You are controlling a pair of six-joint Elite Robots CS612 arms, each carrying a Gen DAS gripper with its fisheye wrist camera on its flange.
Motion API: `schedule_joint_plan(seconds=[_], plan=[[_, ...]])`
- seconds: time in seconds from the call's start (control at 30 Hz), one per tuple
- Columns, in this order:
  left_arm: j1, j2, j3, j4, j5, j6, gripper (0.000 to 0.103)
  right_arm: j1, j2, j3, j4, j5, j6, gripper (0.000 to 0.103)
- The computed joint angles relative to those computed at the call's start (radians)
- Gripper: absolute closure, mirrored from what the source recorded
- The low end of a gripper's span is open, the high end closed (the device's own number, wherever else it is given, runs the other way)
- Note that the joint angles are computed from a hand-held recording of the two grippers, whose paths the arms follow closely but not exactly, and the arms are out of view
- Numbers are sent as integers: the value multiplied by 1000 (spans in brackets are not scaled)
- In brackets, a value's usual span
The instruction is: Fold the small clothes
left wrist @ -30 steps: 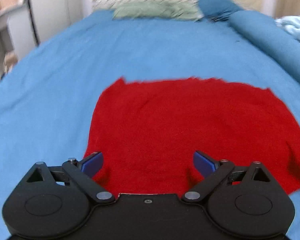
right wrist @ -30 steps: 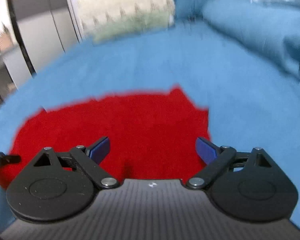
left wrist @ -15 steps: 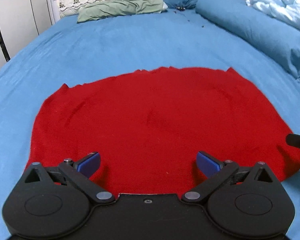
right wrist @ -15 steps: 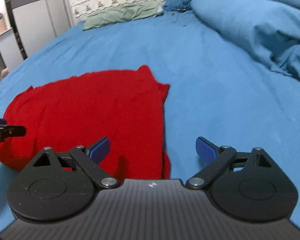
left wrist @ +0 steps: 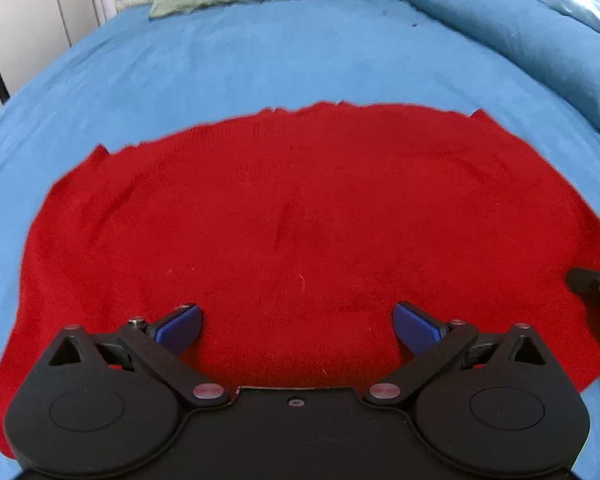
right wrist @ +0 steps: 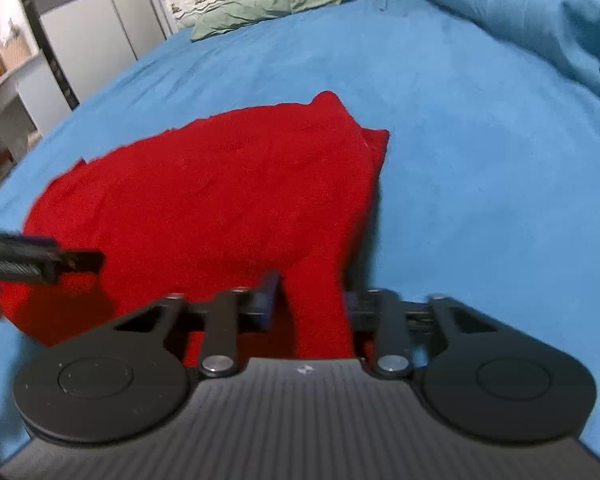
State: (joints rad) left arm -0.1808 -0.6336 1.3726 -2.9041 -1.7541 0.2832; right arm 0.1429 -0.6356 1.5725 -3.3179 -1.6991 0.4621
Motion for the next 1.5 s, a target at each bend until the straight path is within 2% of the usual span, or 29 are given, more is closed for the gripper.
schedule_joint_plan(seconds=[0.17,0.27,0.33,0.43,0.57,0.63,0.7,0.77,0.83,0.87,0.93,1.03,1.1,1.17,1.27,1.37,1.5], plan=[[0,4,-26,49,0,-19,0,-17,-31,3,10,76,133,76],[16,-5,-31,70,-36,-34,7,-13,-45,-16,-36,114,178,76],[32,-16,-27,70,-60,-37,7,0,-47,-55,-49,128,166,76],[72,-34,-16,50,-90,-12,7,32,-30,-155,-20,171,90,76],[139,-39,-8,25,-118,-24,5,92,55,-365,103,262,-87,76],[170,-33,-11,38,-135,-22,5,124,119,-492,238,293,-181,76],[190,-28,-10,52,-137,-8,5,153,185,-616,404,277,-249,76],[206,-22,-9,58,-152,7,5,179,255,-738,575,231,-303,75],[216,-21,-2,54,-176,14,5,194,286,-774,593,211,-316,65],[218,-21,1,49,-191,17,5,198,288,-770,565,203,-316,47],[221,-21,5,31,-220,12,5,192,275,-750,535,247,-311,21],[230,-28,17,4,-288,8,5,181,215,-651,378,262,-329,17],[234,-31,23,-13,-335,-5,5,175,173,-577,269,222,-310,1],[236,-31,23,-32,-377,-26,5,179,125,-481,163,94,-315,0],[233,-29,18,-50,-413,-58,5,189,82,-372,122,-63,-335,0],[220,-24,7,-51,-414,-89,7,201,69,-291,105,-119,-303,0],[205,-6,-24,-36,-404,-183,8,212,82,-244,87,-135,-222,0]])
